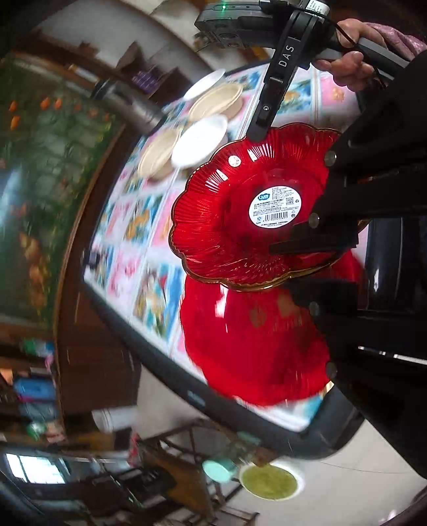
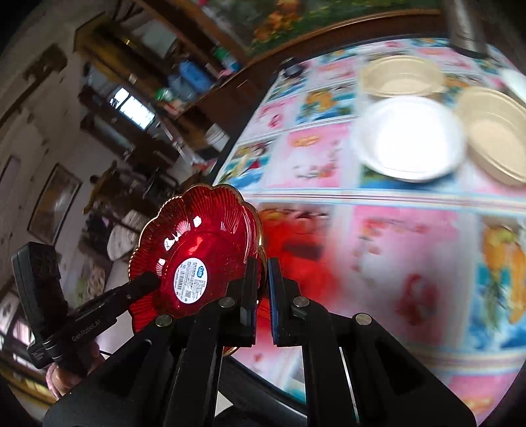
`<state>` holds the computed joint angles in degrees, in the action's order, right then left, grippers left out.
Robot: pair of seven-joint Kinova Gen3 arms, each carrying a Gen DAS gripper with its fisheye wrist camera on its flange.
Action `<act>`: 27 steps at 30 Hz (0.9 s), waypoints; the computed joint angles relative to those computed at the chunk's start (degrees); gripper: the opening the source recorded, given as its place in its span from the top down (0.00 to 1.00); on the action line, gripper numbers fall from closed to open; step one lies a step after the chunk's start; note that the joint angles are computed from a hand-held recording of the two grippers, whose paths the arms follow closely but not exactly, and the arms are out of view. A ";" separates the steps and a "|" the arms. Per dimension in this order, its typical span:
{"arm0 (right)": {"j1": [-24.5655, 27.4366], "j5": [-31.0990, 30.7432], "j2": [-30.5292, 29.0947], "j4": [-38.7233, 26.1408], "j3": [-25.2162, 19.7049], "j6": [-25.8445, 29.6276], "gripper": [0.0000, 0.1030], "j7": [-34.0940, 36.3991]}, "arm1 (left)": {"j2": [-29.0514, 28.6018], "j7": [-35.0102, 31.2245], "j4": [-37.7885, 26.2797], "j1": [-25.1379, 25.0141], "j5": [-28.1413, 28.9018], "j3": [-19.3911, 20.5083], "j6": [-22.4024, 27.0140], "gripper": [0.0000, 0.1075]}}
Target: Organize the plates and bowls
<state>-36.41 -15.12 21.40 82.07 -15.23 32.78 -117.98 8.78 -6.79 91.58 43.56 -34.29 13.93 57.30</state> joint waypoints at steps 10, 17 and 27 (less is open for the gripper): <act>-7.46 4.60 13.05 -18.93 2.41 10.97 0.94 -2.76 | -2.38 -0.26 6.03 -5.89 4.84 -0.73 -2.14 0.90; -10.06 6.98 18.08 -26.53 4.41 16.12 0.94 -4.48 | -1.84 -3.10 8.06 -8.76 8.65 -1.21 -4.61 0.87; -17.01 16.06 23.40 -39.02 10.00 26.93 0.93 -6.22 | 0.39 -6.72 5.68 -9.39 10.48 -1.89 -1.57 0.84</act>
